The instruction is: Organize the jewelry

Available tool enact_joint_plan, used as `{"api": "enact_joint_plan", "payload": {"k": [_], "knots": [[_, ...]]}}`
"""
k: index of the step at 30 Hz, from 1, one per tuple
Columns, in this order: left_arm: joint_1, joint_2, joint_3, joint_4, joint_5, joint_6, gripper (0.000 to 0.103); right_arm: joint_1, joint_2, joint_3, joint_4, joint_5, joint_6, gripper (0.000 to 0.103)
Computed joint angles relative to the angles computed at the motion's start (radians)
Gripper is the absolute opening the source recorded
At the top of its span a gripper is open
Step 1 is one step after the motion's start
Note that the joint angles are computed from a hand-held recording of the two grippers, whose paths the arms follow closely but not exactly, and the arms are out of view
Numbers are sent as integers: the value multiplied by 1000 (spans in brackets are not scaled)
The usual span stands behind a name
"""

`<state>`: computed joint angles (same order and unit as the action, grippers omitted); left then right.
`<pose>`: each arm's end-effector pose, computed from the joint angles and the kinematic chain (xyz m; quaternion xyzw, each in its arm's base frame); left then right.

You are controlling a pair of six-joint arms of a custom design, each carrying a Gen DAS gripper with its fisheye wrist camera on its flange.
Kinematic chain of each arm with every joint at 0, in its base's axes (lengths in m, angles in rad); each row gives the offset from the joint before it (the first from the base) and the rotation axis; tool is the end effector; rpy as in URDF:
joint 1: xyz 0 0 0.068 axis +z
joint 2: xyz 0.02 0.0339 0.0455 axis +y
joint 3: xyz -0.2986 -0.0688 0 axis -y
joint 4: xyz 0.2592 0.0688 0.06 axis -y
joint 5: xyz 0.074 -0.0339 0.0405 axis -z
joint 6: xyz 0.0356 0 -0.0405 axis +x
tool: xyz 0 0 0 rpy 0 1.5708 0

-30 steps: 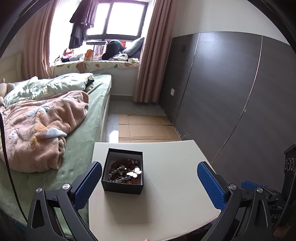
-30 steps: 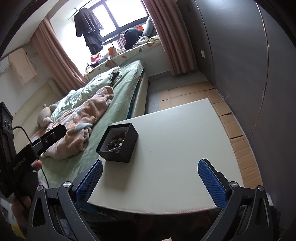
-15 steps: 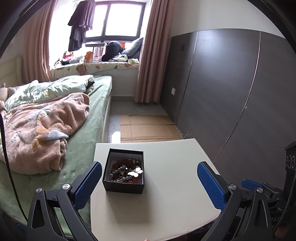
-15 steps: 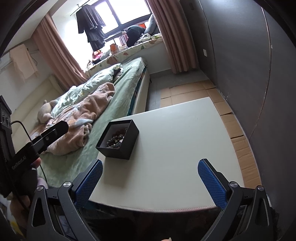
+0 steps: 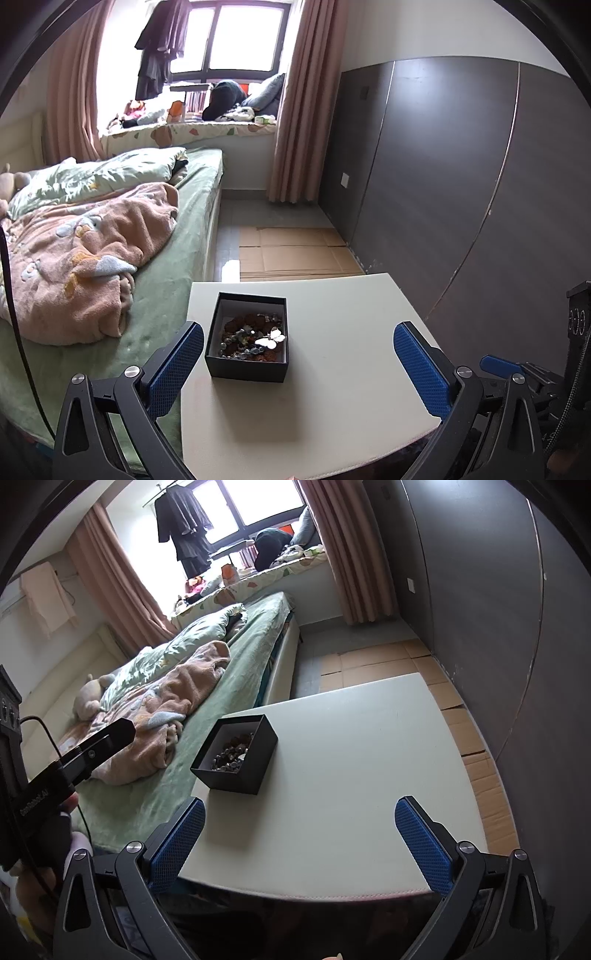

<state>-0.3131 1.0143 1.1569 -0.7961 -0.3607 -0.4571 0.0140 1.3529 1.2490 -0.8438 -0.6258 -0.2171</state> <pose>0.1899 -0.0483 0.3980 -0.1427 0.8741 -0.0146 0.4641 0.2792 0.0248 0.3543 -0.1981 0.8887 0.2619 0.3198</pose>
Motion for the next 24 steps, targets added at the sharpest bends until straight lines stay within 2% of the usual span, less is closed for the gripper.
{"api": "enact_joint_plan", "payload": {"k": [24], "knots": [[-12,-1,1,-4,-13,-4,103,-3,-2,4,-15,0,1,103]]}}
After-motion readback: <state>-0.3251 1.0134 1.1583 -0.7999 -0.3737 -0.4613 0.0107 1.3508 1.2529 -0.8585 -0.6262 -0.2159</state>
